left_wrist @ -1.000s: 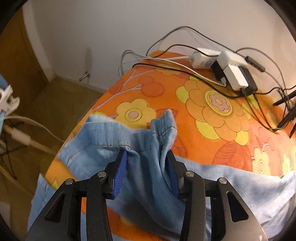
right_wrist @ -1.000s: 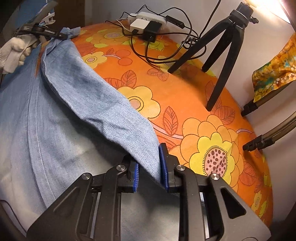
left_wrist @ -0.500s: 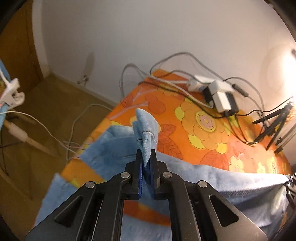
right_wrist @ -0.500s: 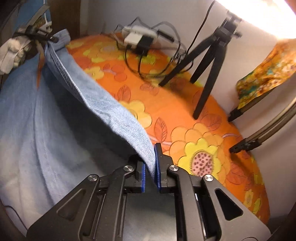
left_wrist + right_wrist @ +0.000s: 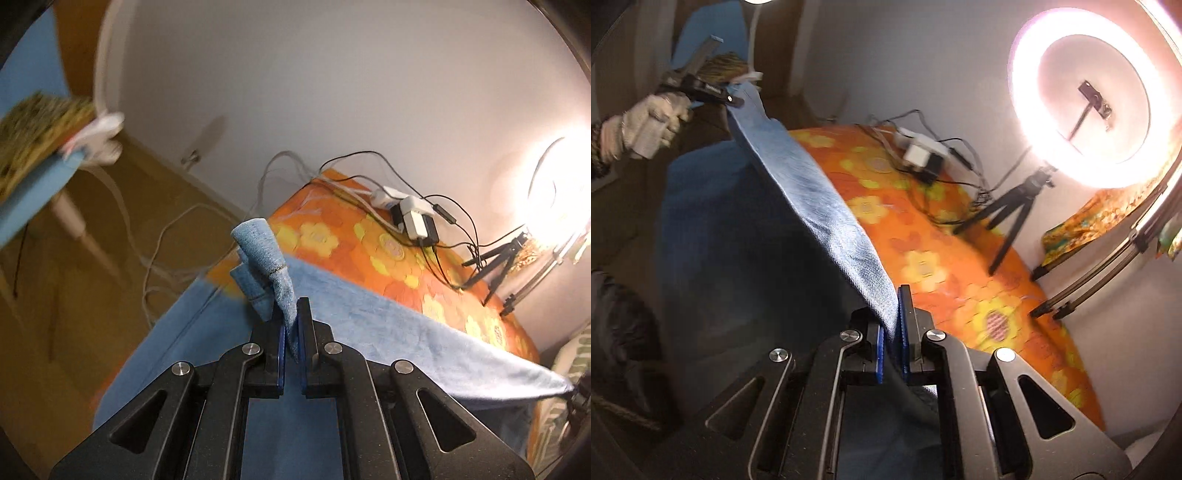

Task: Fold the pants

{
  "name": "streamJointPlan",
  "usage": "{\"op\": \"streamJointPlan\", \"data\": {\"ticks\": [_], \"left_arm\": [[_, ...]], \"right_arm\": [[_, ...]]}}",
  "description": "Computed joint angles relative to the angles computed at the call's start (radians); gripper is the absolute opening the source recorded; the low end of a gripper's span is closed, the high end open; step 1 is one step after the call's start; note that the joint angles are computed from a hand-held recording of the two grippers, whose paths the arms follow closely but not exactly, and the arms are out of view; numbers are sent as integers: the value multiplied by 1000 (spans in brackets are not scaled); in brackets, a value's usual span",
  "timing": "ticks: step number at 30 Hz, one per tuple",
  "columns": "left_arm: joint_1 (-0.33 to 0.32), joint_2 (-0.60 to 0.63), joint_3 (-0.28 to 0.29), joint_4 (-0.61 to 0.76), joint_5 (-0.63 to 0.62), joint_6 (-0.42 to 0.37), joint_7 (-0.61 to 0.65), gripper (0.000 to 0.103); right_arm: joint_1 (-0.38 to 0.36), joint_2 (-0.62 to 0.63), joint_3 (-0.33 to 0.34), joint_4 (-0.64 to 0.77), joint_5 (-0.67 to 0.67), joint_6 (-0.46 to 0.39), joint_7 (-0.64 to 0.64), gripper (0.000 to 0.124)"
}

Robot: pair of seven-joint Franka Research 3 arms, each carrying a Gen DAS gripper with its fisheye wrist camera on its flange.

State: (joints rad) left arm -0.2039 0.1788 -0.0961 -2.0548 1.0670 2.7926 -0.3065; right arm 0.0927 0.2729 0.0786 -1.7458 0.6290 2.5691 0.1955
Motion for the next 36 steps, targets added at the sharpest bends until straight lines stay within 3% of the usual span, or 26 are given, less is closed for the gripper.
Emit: {"op": "streamJointPlan", "data": {"ticks": [8,14,16,19,23,27,31,36], "left_arm": [[-6,-84,-26,-211,129,37,-267,4],[9,-90,-38,-264,296,71,-489,4],[7,-112,-46,-276,388,55,-595,4],[6,-145,-72,-310,430,13,-642,4],[24,-136,-77,-333,526,52,-774,4],[28,-145,-85,-343,537,41,-777,4],[23,-167,-95,-353,521,6,-741,4],[35,-146,-86,-344,530,40,-736,4]], "right_arm": [[58,-175,-16,-272,-41,-49,29,7],[98,-225,-26,-411,-110,-5,99,7],[105,-238,-28,-433,-119,1,106,7],[107,-261,-35,-444,-113,-36,129,7],[115,-258,-38,-460,-196,-39,178,7],[122,-232,-35,-434,-281,-76,208,7],[126,-248,-31,-423,-285,-109,199,7],[131,-211,-32,-368,-344,-203,223,10]]}}
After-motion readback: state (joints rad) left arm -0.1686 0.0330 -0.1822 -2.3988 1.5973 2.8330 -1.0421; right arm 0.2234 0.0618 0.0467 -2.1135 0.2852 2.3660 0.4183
